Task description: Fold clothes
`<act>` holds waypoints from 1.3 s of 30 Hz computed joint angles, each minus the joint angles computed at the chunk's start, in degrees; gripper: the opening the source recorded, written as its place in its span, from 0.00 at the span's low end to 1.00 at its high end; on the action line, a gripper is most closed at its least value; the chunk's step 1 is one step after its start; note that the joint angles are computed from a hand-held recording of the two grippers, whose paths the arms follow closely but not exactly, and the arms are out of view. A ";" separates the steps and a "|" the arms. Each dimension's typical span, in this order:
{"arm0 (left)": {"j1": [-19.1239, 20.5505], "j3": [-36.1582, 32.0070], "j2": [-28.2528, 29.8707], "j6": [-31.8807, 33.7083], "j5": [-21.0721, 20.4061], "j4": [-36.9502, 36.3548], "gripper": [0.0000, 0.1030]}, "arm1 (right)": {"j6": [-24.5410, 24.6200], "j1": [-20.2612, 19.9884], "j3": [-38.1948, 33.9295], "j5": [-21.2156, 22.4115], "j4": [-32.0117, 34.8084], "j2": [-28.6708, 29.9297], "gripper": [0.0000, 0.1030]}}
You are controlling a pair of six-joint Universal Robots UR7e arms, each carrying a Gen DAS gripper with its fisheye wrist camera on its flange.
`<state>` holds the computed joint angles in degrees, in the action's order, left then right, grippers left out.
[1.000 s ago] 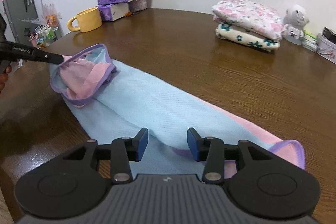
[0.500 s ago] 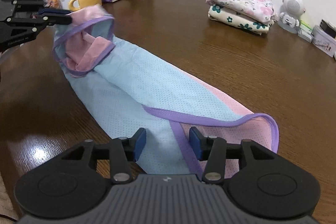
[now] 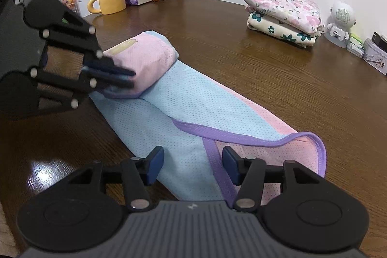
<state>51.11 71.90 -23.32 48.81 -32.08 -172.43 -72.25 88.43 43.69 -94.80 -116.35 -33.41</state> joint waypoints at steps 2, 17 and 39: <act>0.00 0.54 -0.36 -0.69 0.02 0.76 0.03 | -0.15 -0.06 0.18 0.16 0.01 -0.12 0.54; 0.39 5.62 -9.96 -27.18 -9.00 6.84 0.36 | 1.81 -0.41 -2.26 2.34 2.84 0.15 0.58; 5.43 7.80 -17.06 -58.24 -11.87 11.83 0.51 | 5.43 0.27 -12.54 0.52 0.17 7.59 0.59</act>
